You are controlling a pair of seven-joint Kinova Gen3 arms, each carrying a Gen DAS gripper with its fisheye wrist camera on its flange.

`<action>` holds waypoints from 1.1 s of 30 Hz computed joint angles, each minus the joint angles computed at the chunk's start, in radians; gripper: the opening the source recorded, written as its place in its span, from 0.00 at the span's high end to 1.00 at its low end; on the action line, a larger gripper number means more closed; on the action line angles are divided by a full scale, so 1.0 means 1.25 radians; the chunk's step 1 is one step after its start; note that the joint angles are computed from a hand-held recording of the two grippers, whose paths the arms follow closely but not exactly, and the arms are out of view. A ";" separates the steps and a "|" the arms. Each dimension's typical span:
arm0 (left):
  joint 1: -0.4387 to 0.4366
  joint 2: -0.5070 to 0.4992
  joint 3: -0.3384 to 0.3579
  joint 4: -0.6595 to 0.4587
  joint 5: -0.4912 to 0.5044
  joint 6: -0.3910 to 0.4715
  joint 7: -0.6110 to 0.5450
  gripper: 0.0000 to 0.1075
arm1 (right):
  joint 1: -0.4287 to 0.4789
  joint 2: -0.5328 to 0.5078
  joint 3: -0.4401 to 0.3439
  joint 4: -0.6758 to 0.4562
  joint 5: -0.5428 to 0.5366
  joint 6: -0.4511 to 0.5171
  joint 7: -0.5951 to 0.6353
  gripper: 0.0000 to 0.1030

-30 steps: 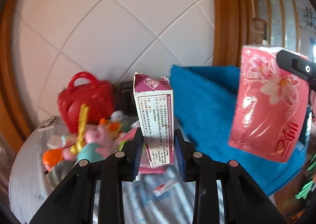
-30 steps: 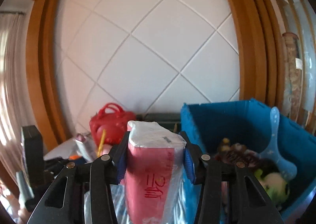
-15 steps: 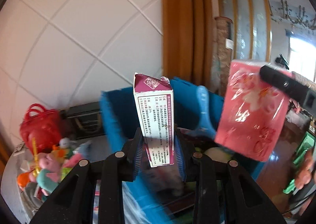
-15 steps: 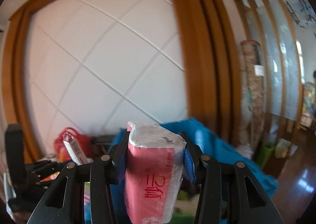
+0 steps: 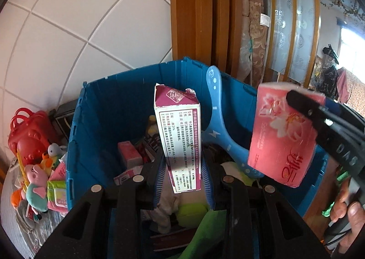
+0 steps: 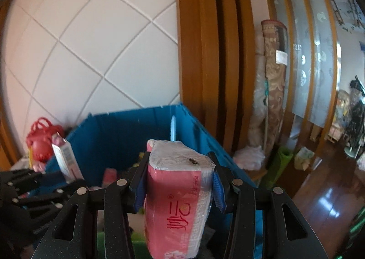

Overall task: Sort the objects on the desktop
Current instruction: 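Carry the medicine box and tissue pack over the blue bin and release both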

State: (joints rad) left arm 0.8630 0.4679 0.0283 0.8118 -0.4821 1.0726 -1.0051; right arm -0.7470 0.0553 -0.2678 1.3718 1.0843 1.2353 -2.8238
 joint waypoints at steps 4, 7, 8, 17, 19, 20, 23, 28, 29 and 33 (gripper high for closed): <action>0.003 0.021 -0.006 -0.037 0.000 0.029 0.004 0.72 | 0.005 0.014 0.006 0.009 -0.011 0.001 0.024 0.55; 0.016 0.031 -0.021 -0.055 -0.014 0.051 0.012 0.72 | 0.006 0.019 0.015 0.014 -0.015 -0.007 0.037 0.55; 0.022 0.033 -0.026 -0.058 -0.022 0.055 0.016 0.72 | 0.005 0.021 0.017 0.015 -0.013 -0.006 0.041 0.54; 0.053 0.021 -0.049 -0.032 -0.076 0.052 0.068 0.30 | -0.014 0.039 0.030 0.019 0.015 0.016 0.051 0.45; 0.058 0.017 -0.049 -0.023 -0.095 0.049 0.079 0.29 | -0.027 0.045 0.029 0.015 0.039 0.040 0.049 0.35; 0.059 0.016 -0.048 -0.022 -0.101 0.049 0.083 0.29 | -0.033 0.046 0.029 0.012 0.049 0.050 0.049 0.23; 0.059 0.006 -0.044 -0.008 -0.112 0.045 0.102 0.29 | -0.056 0.052 0.027 0.007 0.086 0.088 0.048 0.13; 0.067 -0.025 -0.041 0.041 -0.150 0.019 0.144 0.29 | -0.092 0.069 0.031 -0.014 0.123 0.149 0.060 0.03; 0.070 -0.031 -0.041 0.050 -0.163 0.016 0.155 0.28 | -0.095 0.070 0.032 -0.017 0.122 0.150 0.062 0.01; 0.075 -0.066 -0.036 0.102 -0.211 -0.003 0.204 0.27 | -0.114 0.078 0.032 -0.037 0.122 0.169 0.076 0.00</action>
